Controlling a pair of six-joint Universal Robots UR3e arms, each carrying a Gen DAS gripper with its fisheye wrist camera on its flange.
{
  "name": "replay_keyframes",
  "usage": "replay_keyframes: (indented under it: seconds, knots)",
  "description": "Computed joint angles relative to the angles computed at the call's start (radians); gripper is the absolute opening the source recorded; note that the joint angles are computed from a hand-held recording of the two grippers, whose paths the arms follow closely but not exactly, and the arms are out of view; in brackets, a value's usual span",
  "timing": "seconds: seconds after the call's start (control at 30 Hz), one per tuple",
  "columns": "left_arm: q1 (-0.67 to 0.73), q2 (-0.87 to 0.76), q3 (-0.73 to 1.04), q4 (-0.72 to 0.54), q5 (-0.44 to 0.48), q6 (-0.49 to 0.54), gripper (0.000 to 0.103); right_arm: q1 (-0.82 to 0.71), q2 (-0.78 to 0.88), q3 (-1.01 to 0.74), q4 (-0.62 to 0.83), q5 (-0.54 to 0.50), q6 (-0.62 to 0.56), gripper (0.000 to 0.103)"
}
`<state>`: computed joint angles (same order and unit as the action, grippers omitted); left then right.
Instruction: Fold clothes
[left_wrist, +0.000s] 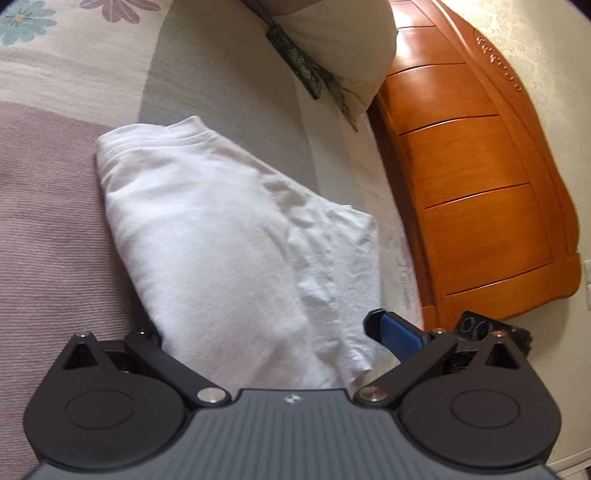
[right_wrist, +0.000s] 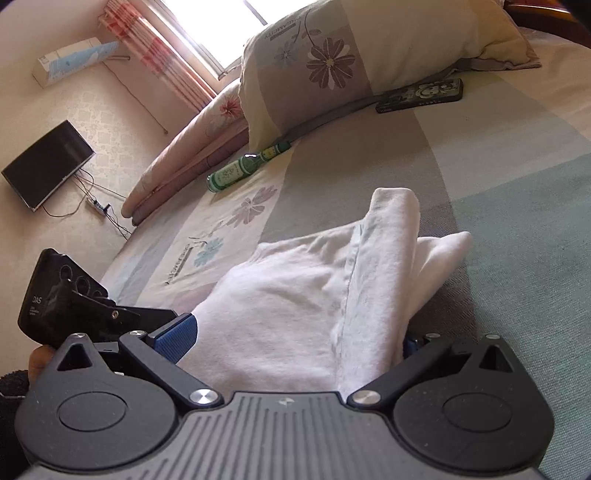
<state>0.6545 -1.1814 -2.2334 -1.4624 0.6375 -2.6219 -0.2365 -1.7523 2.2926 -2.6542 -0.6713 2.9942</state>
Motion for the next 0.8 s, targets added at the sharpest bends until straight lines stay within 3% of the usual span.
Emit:
replay_keyframes:
  seconds: [0.13, 0.4, 0.6, 0.8]
  knots:
    - [0.008, 0.010, -0.021, -0.009, -0.026, 0.008, 0.101, -0.022, -0.009, 0.009, 0.050, 0.023, -0.015, 0.103]
    - [0.023, -0.007, 0.045, -0.168, -0.116, 0.075, 0.101, -0.073, -0.065, -0.041, 0.262, 0.132, -0.066, 0.103]
    - [0.015, -0.013, 0.012, -0.086, -0.068, 0.044, 0.101, -0.045, -0.067, -0.058, 0.278, 0.062, -0.103, 0.103]
    - [0.027, -0.028, -0.042, -0.016, -0.048, 0.025, 0.101, -0.074, -0.024, -0.066, 0.395, 0.062, -0.165, 0.103]
